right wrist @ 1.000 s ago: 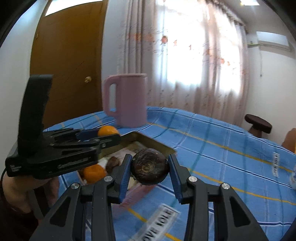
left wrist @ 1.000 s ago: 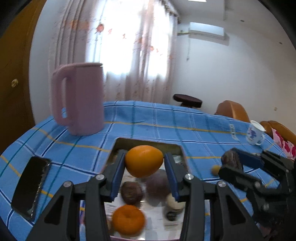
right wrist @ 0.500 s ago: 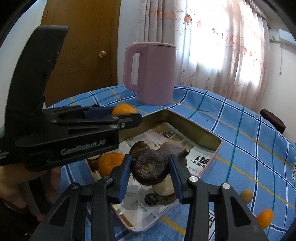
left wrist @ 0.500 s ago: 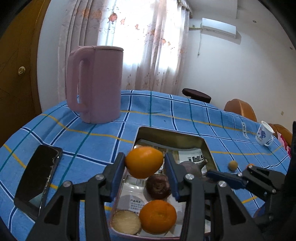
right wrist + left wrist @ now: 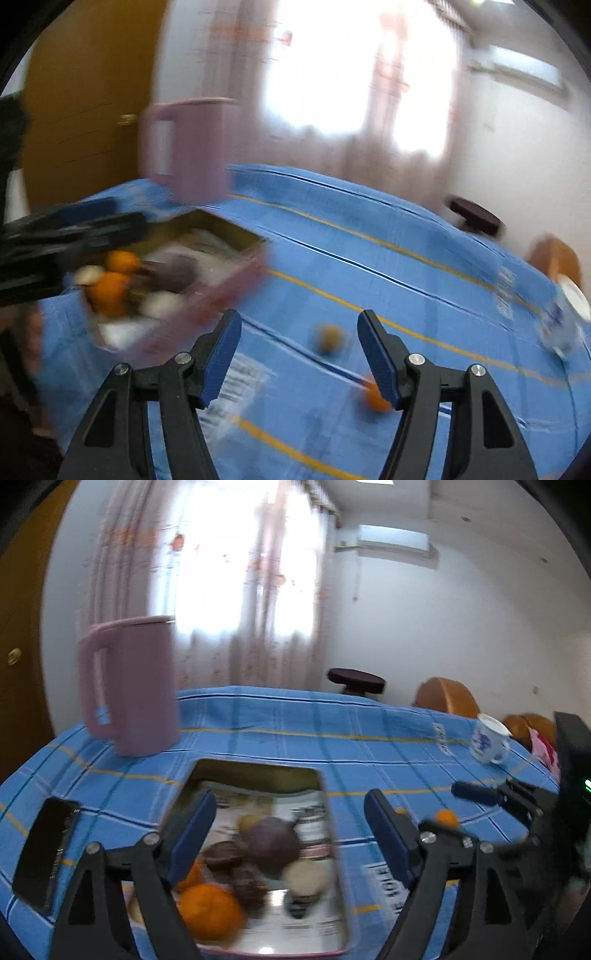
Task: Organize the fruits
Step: 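Grasp an orange with the right tool while the left tool grasps a small yellow-brown fruit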
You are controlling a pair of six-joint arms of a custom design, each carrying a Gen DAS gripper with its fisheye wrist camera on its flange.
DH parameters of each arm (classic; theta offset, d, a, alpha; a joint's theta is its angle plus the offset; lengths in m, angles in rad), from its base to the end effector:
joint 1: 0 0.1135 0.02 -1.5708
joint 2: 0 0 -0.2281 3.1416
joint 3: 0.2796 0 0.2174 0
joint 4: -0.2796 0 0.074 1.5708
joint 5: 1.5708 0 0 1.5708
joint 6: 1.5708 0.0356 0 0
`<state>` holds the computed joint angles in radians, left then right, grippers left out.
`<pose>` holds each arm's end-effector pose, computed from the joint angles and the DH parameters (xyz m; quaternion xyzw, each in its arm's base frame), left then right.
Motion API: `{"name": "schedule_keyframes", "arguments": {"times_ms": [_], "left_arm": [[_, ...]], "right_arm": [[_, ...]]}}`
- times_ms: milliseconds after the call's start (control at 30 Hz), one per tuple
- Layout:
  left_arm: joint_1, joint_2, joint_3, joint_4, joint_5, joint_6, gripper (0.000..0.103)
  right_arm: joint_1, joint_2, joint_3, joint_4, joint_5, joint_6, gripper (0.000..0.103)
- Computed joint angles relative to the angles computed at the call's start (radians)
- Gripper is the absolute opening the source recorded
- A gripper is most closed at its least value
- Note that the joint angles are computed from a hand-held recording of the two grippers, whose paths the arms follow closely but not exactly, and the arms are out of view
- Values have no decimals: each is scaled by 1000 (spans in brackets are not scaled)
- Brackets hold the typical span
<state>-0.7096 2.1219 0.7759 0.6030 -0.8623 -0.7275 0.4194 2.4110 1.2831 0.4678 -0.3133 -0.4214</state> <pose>0.2574 -0.1854 0.0518 -0.1755 0.8302 0.0475 0.5269 0.3781 0.1806 0.0365 -0.4247 0.7819 0.1397 0.4345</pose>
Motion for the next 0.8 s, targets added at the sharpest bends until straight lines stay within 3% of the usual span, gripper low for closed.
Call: {"name": "schedule_keyframes", "arguments": {"times_ms": [300, 367, 467, 667, 800], "left_arm": [[-2, 151, 306, -177, 77, 90, 88], [5, 173, 354, -220, 93, 96, 88], [10, 201, 404, -252, 112, 106, 88], [28, 254, 504, -318, 174, 107, 88], [37, 318, 628, -404, 219, 128, 85]], "right_arm": [[-92, 175, 348, -328, 4, 32, 66], [-93, 224, 455, -439, -5, 32, 50], [-87, 262, 532, -514, 3, 16, 41], [-113, 241, 482, -459, -8, 23, 39], [-138, 261, 527, -455, 14, 50, 39]]}}
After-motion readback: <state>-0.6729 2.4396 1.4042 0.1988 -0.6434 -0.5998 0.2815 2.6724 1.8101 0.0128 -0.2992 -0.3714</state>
